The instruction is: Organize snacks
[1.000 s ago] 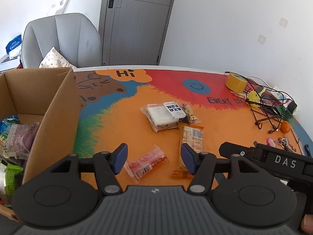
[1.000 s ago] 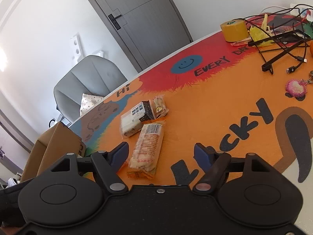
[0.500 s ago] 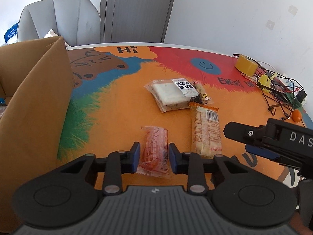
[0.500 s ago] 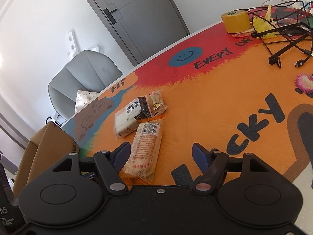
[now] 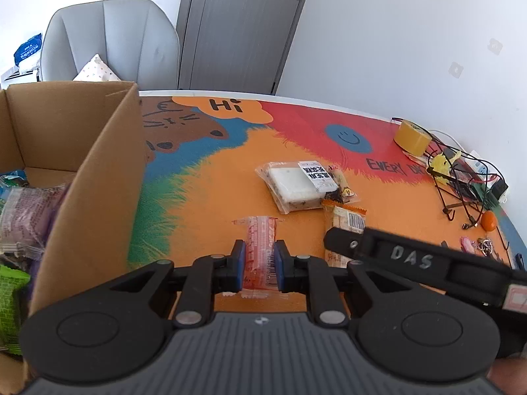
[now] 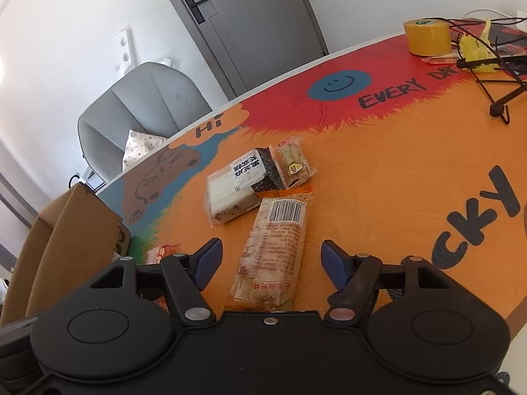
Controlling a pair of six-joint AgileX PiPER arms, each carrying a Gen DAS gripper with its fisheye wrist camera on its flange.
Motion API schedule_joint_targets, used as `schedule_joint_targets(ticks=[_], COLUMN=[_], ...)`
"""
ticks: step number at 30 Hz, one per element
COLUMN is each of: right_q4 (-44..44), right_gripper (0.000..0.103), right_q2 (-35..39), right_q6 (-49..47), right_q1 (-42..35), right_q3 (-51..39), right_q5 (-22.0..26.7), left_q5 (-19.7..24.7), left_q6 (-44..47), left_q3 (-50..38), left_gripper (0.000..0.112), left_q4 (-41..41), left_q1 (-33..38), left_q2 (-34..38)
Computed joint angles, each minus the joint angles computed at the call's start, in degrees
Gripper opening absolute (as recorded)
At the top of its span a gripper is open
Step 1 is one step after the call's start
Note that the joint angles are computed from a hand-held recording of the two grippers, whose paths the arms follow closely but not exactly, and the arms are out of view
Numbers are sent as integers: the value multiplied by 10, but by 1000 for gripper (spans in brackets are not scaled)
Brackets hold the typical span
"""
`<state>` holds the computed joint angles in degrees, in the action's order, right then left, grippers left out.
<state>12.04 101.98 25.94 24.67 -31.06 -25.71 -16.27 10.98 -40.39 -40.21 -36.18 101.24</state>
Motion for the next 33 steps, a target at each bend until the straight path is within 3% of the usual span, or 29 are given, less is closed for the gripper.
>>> schedule_joint_targets(ticks=[2, 4, 6, 12, 25, 33], right_q4=[63, 116, 143, 119, 128, 198], right_gripper=[66, 57, 39, 37, 35, 35], right_q2=[7, 5, -2, -32, -120, -166], right_q6=[-71, -124, -149, -105, -69, -129], right_q1=[19, 31, 33, 24, 47, 100], right_q3=[-7, -6, 2, 58, 132, 122], right_q5=[-1, -1, -1, -28, -67, -61], left_q5=[1, -3, -4, -8, -33, -46], left_q6=[-13, -23, -42, -66, 11, 79], left_q3=[4, 8, 10, 18, 55, 85], left_gripper=[17, 17, 17, 17, 17, 4], left_q4=[15, 27, 44, 68, -12, -75], left_q1=[5, 5, 4, -8, -43, -39], left_q2=[-3, -4, -4, -11, -86, -150])
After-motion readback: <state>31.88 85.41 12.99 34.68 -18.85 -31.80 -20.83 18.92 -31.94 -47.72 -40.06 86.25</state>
